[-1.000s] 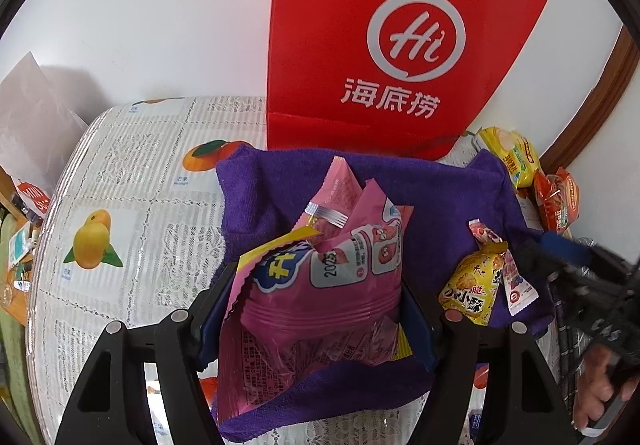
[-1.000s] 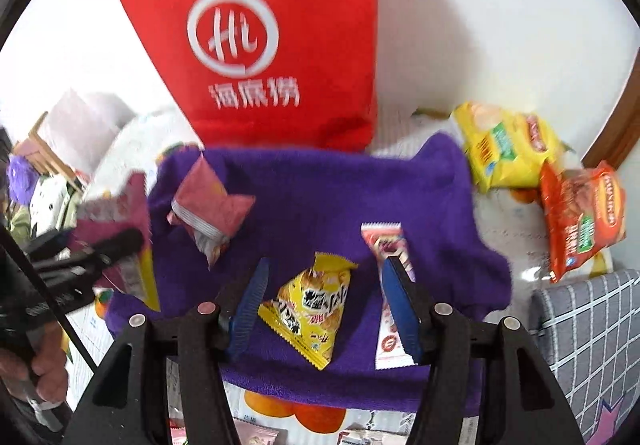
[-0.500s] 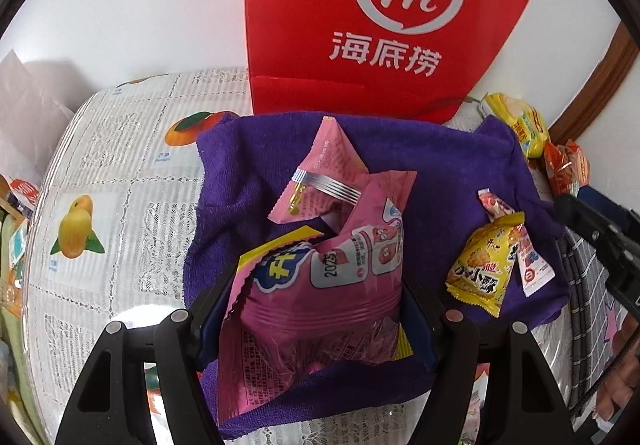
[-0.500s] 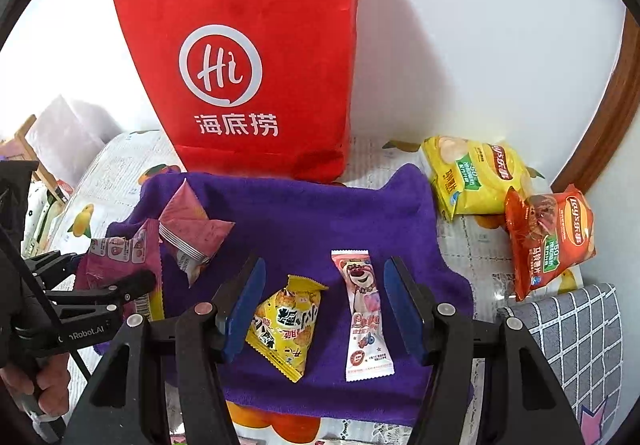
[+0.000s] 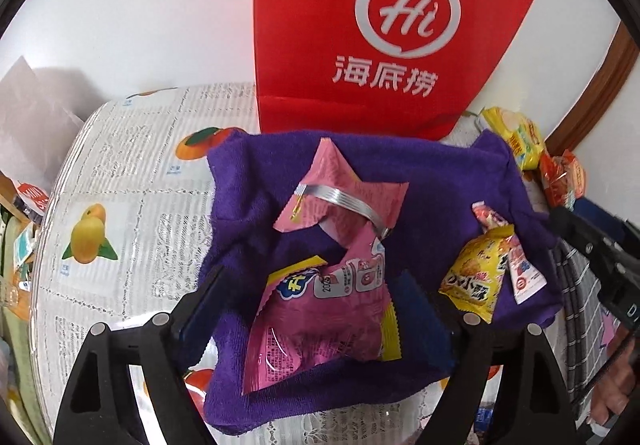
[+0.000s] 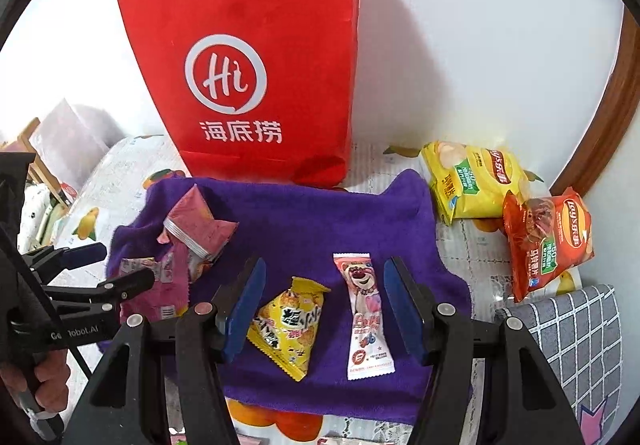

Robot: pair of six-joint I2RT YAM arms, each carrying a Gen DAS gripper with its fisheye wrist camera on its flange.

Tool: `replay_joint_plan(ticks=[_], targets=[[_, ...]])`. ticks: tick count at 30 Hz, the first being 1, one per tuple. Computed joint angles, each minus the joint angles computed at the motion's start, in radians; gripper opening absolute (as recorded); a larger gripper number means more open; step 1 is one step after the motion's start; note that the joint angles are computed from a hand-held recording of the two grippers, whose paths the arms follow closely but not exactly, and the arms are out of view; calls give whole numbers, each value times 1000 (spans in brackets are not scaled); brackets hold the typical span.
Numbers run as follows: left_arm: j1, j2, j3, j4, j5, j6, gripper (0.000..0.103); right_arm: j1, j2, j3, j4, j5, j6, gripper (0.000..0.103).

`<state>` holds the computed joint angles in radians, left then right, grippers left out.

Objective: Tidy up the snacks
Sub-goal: 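Lower the pink snack bag onto the purple towel with the left tool, then grasp the white printed sachet from the sheet with the right tool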

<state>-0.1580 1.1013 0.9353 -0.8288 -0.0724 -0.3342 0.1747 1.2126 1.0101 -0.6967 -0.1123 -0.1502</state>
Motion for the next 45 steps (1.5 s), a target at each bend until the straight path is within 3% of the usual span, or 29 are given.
replay_joint_plan(ticks=[5,12,17,24,28,34,37,41,45], targets=[[1,-41,17,-19,20,16,85,-37,-54,-7,-67,-58,18,61],[1,-111,37,-54,76,29,85,-135,-303,-196,-154,-44,-34,61],[-43,-121,53,-78,90,23,85,-328,-421,-336,-228,-127,-118,61],[-109,-128,60,-90,51,16,85,-343,-473,-481,-189,-75,-131,61],[-129,-129,59,-88,32,15,85,-354,-437,-521,-150,-104,-109,62],[-138,-121,62,-93,18,6,85,-286,-517,-591,-84,-67,-45,72],[-141,-120,64,-99,14,6,85,-177,-572,-630,-45,53,-21,61],[-142,-131,68,-106,13,8,85,-249,-574,-629,-49,-11,-87,53],[-160,-140,74,-117,2,2,85,-433,-535,-592,-99,-155,-177,49]])
